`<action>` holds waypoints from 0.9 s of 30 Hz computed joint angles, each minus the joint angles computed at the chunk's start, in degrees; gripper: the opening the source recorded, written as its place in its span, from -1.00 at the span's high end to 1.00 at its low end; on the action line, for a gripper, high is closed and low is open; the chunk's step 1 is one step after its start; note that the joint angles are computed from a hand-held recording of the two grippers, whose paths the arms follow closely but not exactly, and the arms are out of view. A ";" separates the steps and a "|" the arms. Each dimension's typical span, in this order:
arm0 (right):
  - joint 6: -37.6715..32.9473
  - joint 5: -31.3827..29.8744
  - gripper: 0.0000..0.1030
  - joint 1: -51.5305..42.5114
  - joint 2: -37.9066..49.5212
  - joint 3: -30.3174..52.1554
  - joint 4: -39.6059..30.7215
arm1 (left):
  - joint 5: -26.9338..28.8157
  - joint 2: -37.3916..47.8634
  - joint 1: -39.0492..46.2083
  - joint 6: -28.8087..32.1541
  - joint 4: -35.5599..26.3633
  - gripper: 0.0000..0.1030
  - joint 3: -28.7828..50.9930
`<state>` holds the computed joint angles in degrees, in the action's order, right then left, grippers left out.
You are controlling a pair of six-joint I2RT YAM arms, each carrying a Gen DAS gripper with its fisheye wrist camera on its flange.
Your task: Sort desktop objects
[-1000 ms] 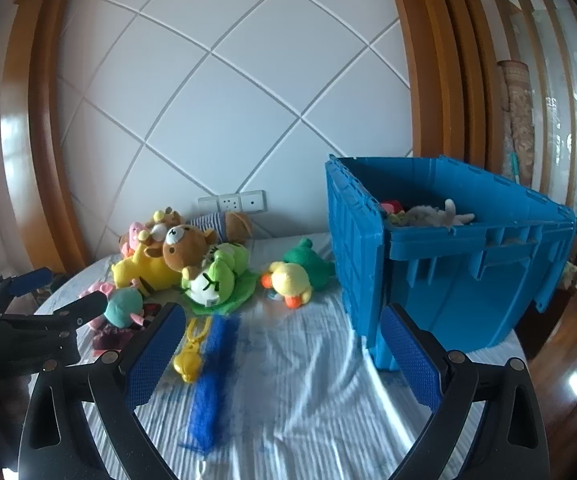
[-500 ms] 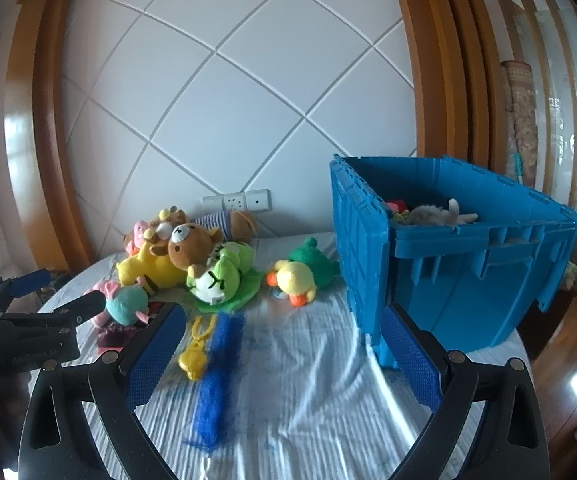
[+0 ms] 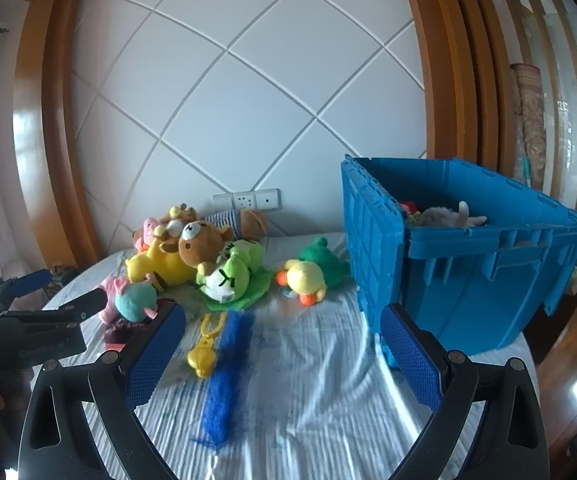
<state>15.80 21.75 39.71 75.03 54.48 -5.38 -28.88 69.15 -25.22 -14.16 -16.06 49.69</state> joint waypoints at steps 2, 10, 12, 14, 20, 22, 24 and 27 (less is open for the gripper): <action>-0.03 -0.07 -0.93 0.05 0.13 0.04 0.16 | 0.10 0.03 0.22 0.06 0.02 -1.00 0.10; 0.01 0.24 -0.93 0.05 0.06 -0.21 0.54 | 0.63 0.23 0.55 0.16 0.53 -1.00 -0.06; 0.05 0.21 -0.93 -0.03 0.14 -0.17 0.57 | 0.63 0.25 0.57 0.16 0.57 -1.00 -0.06; 0.10 0.22 -0.93 -0.06 -0.07 -0.47 0.79 | -0.43 -0.01 -0.40 -0.28 1.23 -1.00 -0.93; 0.11 0.31 -0.93 -0.13 -0.28 -0.78 1.13 | 0.66 0.11 0.69 0.03 1.04 -1.00 -0.41; 0.15 0.25 -0.93 -0.21 -0.22 -0.71 1.14 | 0.64 0.22 0.75 -0.06 0.76 -1.00 -0.12; 0.06 0.15 -0.93 -0.30 -0.33 -0.83 1.23 | 0.74 0.31 0.92 -0.05 0.74 -1.00 -0.04; -0.28 -0.24 -0.93 -0.64 -1.00 -1.60 1.76 | 0.72 0.44 0.97 0.02 0.72 -1.00 0.07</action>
<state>15.52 21.51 39.07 74.03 52.88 -3.62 -28.16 69.59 -24.25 -14.13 -15.34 49.76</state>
